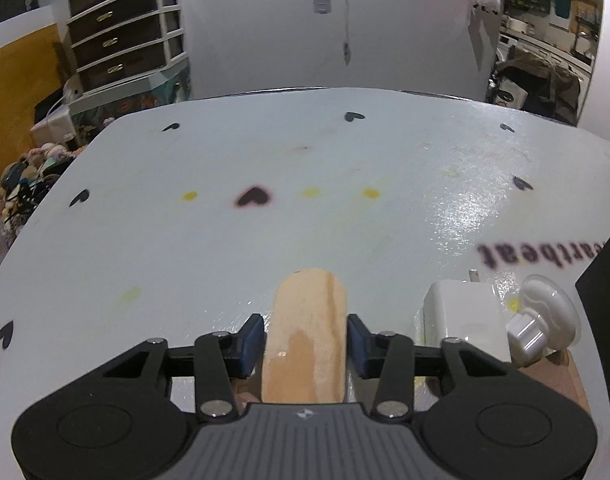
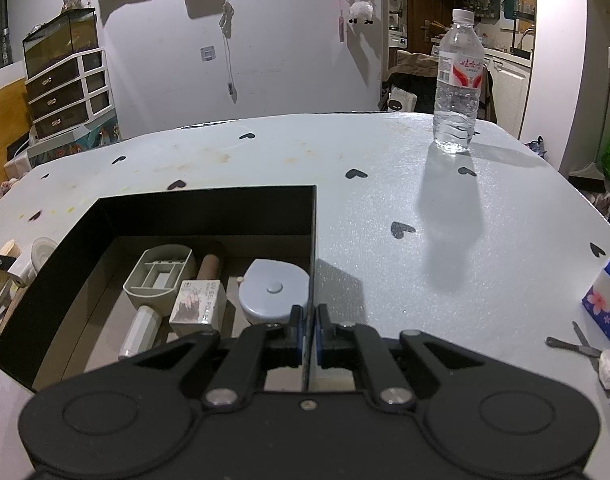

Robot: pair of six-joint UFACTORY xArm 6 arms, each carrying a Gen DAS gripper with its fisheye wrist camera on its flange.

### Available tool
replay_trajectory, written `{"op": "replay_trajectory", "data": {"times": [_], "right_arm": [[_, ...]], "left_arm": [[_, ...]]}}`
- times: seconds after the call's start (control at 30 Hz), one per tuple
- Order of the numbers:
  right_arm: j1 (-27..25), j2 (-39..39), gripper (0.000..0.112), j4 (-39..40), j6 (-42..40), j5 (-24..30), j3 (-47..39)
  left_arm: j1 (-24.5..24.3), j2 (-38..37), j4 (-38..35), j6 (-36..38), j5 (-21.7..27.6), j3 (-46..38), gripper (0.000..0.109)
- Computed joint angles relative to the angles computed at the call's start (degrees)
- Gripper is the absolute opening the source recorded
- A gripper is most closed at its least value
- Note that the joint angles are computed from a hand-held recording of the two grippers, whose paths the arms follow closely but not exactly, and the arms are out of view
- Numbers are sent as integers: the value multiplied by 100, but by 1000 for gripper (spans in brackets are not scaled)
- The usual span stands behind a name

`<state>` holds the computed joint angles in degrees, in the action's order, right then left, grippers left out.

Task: Organize rigid objects
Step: 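Carry the wooden block into the black box and release it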

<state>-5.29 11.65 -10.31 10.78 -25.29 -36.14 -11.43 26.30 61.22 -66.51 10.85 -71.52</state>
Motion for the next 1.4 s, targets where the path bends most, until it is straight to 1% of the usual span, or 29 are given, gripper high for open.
{"op": "replay_trajectory", "data": {"times": [0.07,0.17,0.27,0.33,0.43,0.47,0.53,0.6,0.67,0.77,0.8,0.87,0.93,1.0,1.23,1.33,1.4], "right_arm": [[-10,0,6,-33,30,6,-6],[-9,-2,6,-27,21,9,-6],[1,5,6,21,-22,-2,0],[3,9,6,30,-27,-6,-1],[13,8,6,68,-57,-8,6],[11,7,6,55,-44,-6,3],[6,6,6,39,-29,-9,6],[5,5,6,38,-31,-4,2],[19,3,6,70,-50,-18,16],[17,0,6,77,-53,-15,14],[19,0,6,84,-54,-26,22],[25,-5,6,94,-56,-28,26],[23,-6,6,82,-45,-27,26],[21,-4,6,82,-48,-26,24],[13,-20,6,40,-5,-43,43],[4,-29,6,-27,68,-51,53],[-3,-38,6,-50,85,-45,52]], "left_arm": [[5,-52,359,-457,-20,51,41],[46,-156,1148,-1506,-276,112,41],[13,-321,2031,-2678,-602,115,41],[-45,-421,2663,-3503,-916,50,41],[-273,-535,3675,-4706,-1147,-113,41],[-358,-576,3806,-4896,-1175,-127,41],[-541,-625,4349,-5482,-1213,-225,41],[-713,-633,4705,-5923,-1243,-320,41],[-889,-585,5177,-6517,-1273,-496,41],[-1187,-482,5548,-7119,-1170,-720,41],[-1254,-444,5460,-7075,-1131,-758,41],[-1388,-353,5010,-6668,-1053,-800,41],[-1453,-198,4578,-6293,-1117,-922,41],[-1509,-67,4023,-5756,-1115,-984,41],[-1631,254,2221,-3864,-818,-1112,41],[-1677,318,1735,-3326,-664,-1131,41],[-1706,343,1705,-3298,-509,-1163,45]]}}
